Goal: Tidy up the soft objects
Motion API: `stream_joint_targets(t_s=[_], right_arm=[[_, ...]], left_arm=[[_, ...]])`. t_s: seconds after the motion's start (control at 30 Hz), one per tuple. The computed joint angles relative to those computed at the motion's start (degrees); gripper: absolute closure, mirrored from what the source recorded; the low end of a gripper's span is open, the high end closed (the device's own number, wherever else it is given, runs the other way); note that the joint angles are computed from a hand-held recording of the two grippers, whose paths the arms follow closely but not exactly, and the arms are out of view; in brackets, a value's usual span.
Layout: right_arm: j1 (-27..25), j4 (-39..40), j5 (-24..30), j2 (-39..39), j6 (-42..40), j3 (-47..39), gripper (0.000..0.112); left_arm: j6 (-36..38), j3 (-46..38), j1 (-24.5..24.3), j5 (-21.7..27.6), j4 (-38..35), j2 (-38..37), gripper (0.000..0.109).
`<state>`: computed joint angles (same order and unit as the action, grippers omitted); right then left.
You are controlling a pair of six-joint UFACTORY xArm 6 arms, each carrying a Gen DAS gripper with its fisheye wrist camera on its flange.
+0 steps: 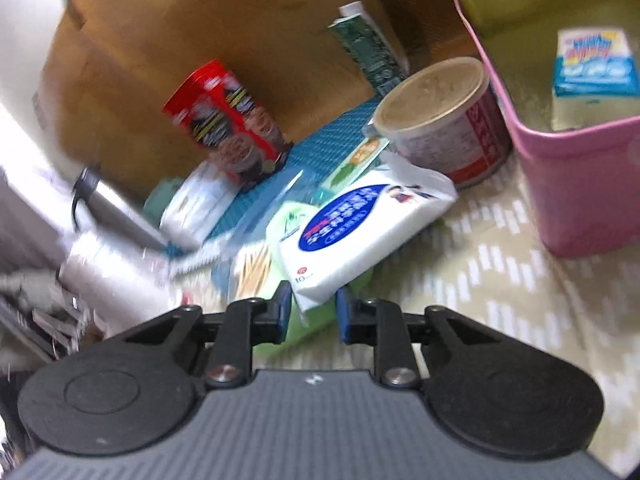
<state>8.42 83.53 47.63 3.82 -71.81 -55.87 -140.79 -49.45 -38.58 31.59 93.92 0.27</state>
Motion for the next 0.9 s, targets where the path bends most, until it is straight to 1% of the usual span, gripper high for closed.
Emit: stream_joint_targets(t_s=[0.07,0.17,0.2,0.27,0.3,0.33,0.4,0.47,0.53,0.6,0.67,0.7,0.73,0.77,0.83,0.9], right_arm=[[-3.6,-4.8,5.8,-1.1,-2.1,1.3,0.09],[-7.0,-10.0,8.2,-3.8,-6.1,4.7,0.091],[-7.8,-11.1,8.0,-5.0,-7.4,6.1,0.095],[-10.7,-12.7,10.6,-6.7,-10.4,8.1,0.094],[-11.2,-13.3,10.5,-7.7,-11.0,8.9,0.094],[-11.9,-13.9,10.1,-8.8,-12.2,9.9,0.088],[-12.0,-13.6,8.3,-11.0,-14.5,11.5,0.082],[-12.3,-12.1,7.0,-12.6,-17.2,11.6,0.082],[-11.4,-9.4,5.4,-12.6,-17.5,9.6,0.082],[-8.5,-6.7,1.4,-11.3,-17.6,5.7,0.08],[-4.6,-3.5,-3.4,-8.5,-17.7,0.0,0.07],[-2.1,-2.1,-6.7,-6.5,-16.9,-3.4,0.052],[0.3,-3.0,-9.9,-4.0,-13.7,-7.4,0.036],[2.4,-6.2,-13.1,-0.8,-8.1,-11.9,0.032],[6.9,-17.7,-19.6,7.3,3.9,-21.5,0.03],[10.0,-29.7,-23.1,16.4,15.2,-31.0,0.026]], left_arm=[[0.8,-0.1,-0.3,0.3,-0.8,0.1,0.009],[2.7,-0.5,-0.7,0.8,-2.3,0.3,0.008],[2.9,-0.5,-0.8,0.8,-2.5,0.4,0.008],[3.0,-0.6,-0.6,0.4,-2.5,0.4,0.007],[3.3,-0.6,-0.6,0.4,-2.7,0.4,0.007],[3.7,-0.7,-0.6,0.4,-3.1,0.5,0.007],[4.4,-0.7,-0.9,0.9,-3.8,0.5,0.007],[4.7,-0.8,-1.2,1.4,-4.2,0.6,0.007],[5.3,-1.0,-1.1,1.5,-4.5,0.8,0.007],[5.9,-1.2,-1.4,2.0,-4.9,1.0,0.007],[6.1,-1.4,-1.6,2.5,-5.0,1.1,0.008],[5.9,-1.3,-1.6,2.6,-4.9,1.1,0.008],[5.7,-1.3,-1.6,2.5,-4.7,1.0,0.008],[5.4,-1.2,-1.5,2.3,-4.3,1.0,0.008],[4.8,-1.3,-1.2,2.0,-3.5,1.1,0.008],[4.1,-1.3,-1.2,2.0,-2.8,1.1,0.008]])
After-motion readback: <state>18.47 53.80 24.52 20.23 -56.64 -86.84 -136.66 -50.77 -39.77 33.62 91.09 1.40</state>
